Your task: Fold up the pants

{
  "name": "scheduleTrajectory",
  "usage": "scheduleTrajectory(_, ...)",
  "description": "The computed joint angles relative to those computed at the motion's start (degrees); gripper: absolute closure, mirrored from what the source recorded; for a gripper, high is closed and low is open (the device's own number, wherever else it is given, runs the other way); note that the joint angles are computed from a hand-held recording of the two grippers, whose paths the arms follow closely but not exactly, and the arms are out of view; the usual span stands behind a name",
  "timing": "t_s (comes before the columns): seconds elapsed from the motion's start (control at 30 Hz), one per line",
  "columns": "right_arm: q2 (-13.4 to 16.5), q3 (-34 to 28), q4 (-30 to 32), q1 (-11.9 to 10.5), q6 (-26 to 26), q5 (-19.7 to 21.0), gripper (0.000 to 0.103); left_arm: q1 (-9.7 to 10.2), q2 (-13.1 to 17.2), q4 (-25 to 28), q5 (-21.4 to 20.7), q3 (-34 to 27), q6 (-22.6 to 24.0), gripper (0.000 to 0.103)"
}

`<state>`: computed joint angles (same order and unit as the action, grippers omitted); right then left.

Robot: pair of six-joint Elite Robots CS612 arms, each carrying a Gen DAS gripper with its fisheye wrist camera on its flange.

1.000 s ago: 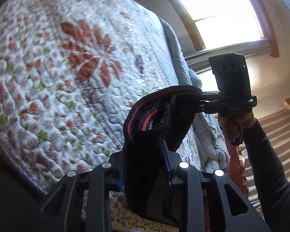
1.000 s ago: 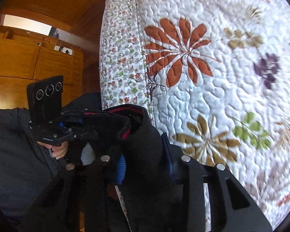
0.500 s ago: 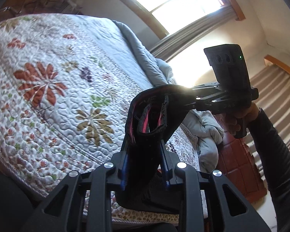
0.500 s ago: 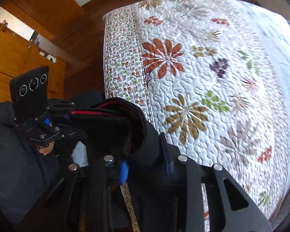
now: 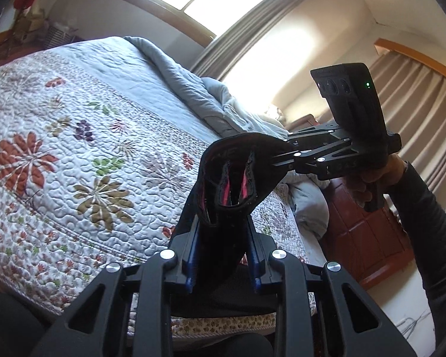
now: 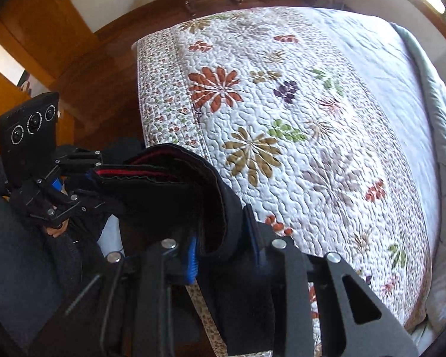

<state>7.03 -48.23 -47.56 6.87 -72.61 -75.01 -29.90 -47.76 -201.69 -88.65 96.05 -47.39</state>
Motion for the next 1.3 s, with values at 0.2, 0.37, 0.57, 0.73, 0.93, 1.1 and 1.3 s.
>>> scheduleTrajectory(0.2, 1.3, -3.2, -0.1, -1.8, 0.7, 0.2, 0.079, -1.28, 0.2, 2.5, -0.3, -2.4, 3.2, 0.076)
scheduleTrajectory(0.37, 2.6, -6.0, -0.4, -3.3, 1.3, 0.0, 0.080, -2.36, 0.7, 4.2, -1.0, -4.5, 5.2, 0.076)
scheduleTrajectory(0.57, 4.4, -9.5, -0.6, -5.3, 1.4, -0.2, 0.081, -3.49, 1.9, 6.4, -2.4, -7.6, 7.3, 0.076)
scheduleTrajectory(0.73, 6.4, -12.9, -1.4, -6.6, -0.1, -0.5, 0.082, -4.33, 3.0, 8.0, -3.8, -9.9, 8.5, 0.076)
scheduleTrajectory(0.93, 8.5, -16.0, -2.5, -8.2, -2.0, -1.2, 0.084, -5.19, 4.5, 10.2, -5.4, -12.5, 9.5, 0.077)
scheduleTrajectory(1.1, 9.9, -17.8, -3.3, -9.5, -3.3, -0.8, 0.085, -5.84, 5.8, 11.8, -6.4, -14.7, 10.5, 0.077)
scheduleTrajectory(1.3, 11.4, -19.2, -4.5, -10.9, -4.1, -0.7, 0.088, -6.26, 7.5, 13.8, -8.0, -17.5, 11.0, 0.077)
